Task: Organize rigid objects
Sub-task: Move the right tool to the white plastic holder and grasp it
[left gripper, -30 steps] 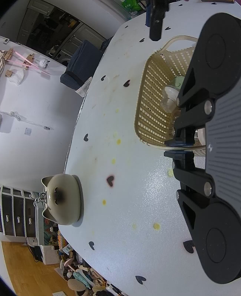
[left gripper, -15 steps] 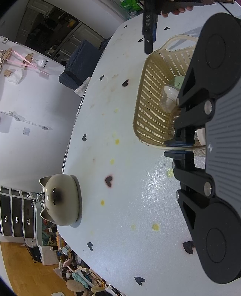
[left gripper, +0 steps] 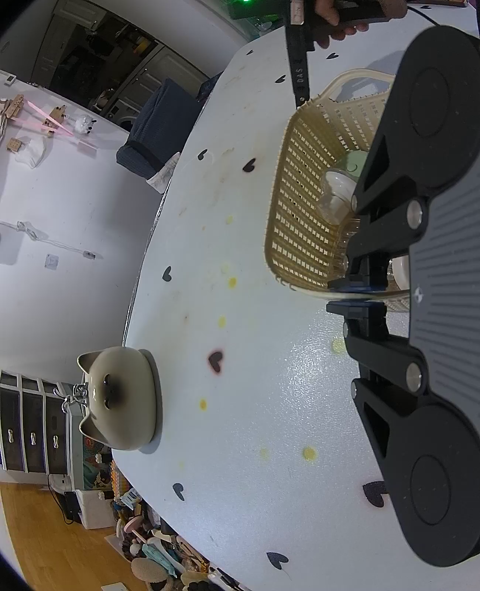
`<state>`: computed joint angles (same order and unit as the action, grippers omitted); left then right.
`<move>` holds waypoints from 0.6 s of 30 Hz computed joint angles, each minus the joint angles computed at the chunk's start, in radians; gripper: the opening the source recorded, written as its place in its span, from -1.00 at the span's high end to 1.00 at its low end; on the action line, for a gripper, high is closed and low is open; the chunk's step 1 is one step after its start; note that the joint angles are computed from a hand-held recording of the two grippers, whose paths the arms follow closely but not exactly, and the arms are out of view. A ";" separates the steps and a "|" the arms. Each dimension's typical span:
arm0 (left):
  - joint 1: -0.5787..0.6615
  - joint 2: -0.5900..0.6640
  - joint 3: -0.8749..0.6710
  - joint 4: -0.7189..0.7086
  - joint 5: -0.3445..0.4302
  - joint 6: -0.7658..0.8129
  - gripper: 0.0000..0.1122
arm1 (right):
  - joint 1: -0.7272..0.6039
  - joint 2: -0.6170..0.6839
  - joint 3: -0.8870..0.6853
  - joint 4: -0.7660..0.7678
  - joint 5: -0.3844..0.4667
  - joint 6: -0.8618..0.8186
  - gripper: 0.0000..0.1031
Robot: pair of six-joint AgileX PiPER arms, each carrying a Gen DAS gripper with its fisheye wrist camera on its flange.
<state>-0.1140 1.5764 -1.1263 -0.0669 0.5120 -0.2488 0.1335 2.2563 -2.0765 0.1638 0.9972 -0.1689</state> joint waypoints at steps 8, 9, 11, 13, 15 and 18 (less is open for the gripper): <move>0.002 0.001 -0.002 -0.002 0.002 0.007 0.92 | -0.046 -0.102 0.175 0.022 -0.049 -0.102 0.77; 0.002 0.001 -0.002 -0.003 0.002 0.008 0.92 | -0.053 -0.113 0.192 0.020 -0.050 -0.114 0.77; 0.002 0.002 -0.002 -0.002 0.002 0.006 0.92 | -0.065 -0.129 0.215 0.015 -0.049 -0.133 0.77; 0.002 0.002 -0.002 -0.002 0.002 0.006 0.92 | -0.077 -0.143 0.239 0.013 -0.055 -0.158 0.77; 0.002 0.001 -0.002 -0.001 0.002 0.005 0.92 | -0.097 -0.151 0.255 0.054 -0.058 -0.207 0.75; 0.000 0.002 -0.002 0.004 0.000 0.000 0.92 | -0.118 -0.169 0.285 0.136 -0.070 -0.259 0.23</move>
<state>-0.1139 1.5783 -1.1287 -0.0632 0.5124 -0.2490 0.0155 2.0876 -1.7913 0.2996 0.9268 -0.4278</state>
